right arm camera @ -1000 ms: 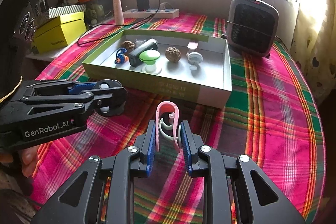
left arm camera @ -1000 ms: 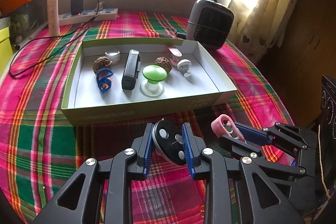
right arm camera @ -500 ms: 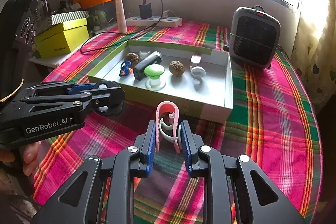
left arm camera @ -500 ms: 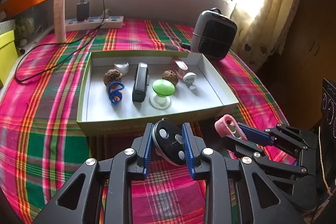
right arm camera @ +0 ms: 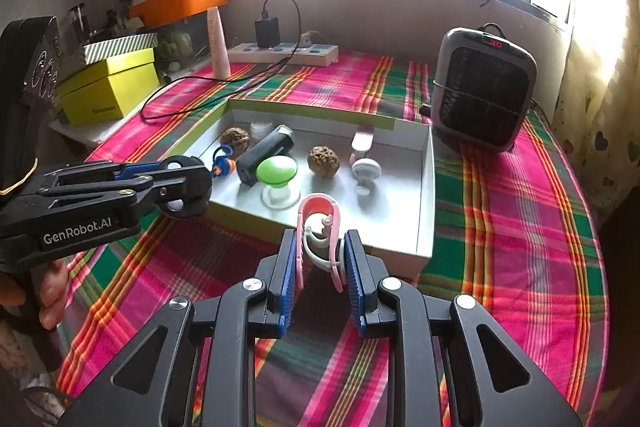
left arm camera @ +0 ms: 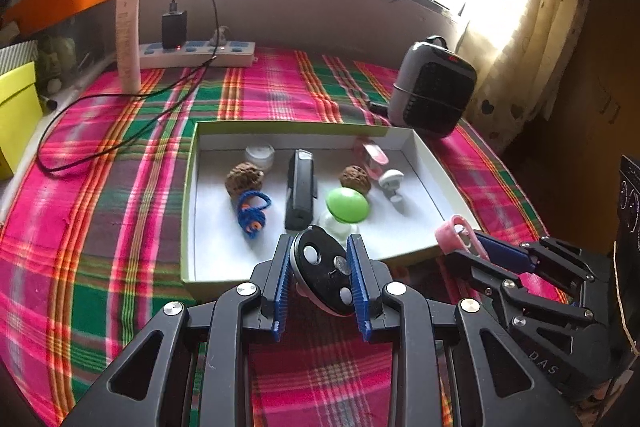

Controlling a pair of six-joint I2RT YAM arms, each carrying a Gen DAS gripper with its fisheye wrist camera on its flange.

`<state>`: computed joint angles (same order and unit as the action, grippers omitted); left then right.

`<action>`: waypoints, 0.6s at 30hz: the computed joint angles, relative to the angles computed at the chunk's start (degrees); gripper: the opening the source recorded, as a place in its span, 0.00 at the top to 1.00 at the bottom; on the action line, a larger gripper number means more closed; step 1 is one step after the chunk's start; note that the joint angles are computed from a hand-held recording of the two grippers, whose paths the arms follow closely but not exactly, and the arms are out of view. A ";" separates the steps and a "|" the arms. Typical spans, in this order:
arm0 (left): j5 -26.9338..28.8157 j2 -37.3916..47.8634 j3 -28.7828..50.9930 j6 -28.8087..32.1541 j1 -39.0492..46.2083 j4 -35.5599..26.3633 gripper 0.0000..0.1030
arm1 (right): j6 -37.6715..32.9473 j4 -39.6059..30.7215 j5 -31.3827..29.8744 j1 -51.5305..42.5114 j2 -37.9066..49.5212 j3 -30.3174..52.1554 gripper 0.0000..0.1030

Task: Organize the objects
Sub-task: 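Lift and carry the black disc and pink clip over the tray, then lower both held items into the tray and open the right gripper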

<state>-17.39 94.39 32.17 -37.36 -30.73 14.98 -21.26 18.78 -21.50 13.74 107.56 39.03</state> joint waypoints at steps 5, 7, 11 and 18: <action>1.05 1.02 0.74 1.01 2.25 0.56 0.76 | 0.61 -1.00 0.14 0.26 1.59 2.56 0.77; 1.41 1.49 1.20 1.50 3.08 0.66 0.76 | 0.94 -1.34 0.38 0.39 2.38 3.81 0.77; 1.97 2.26 2.01 2.36 4.84 0.84 0.76 | 1.45 -2.11 1.10 0.81 4.06 6.12 0.77; 3.05 3.78 3.05 3.42 7.41 1.39 0.76 | 1.64 -4.50 1.51 1.28 7.11 10.30 0.77</action>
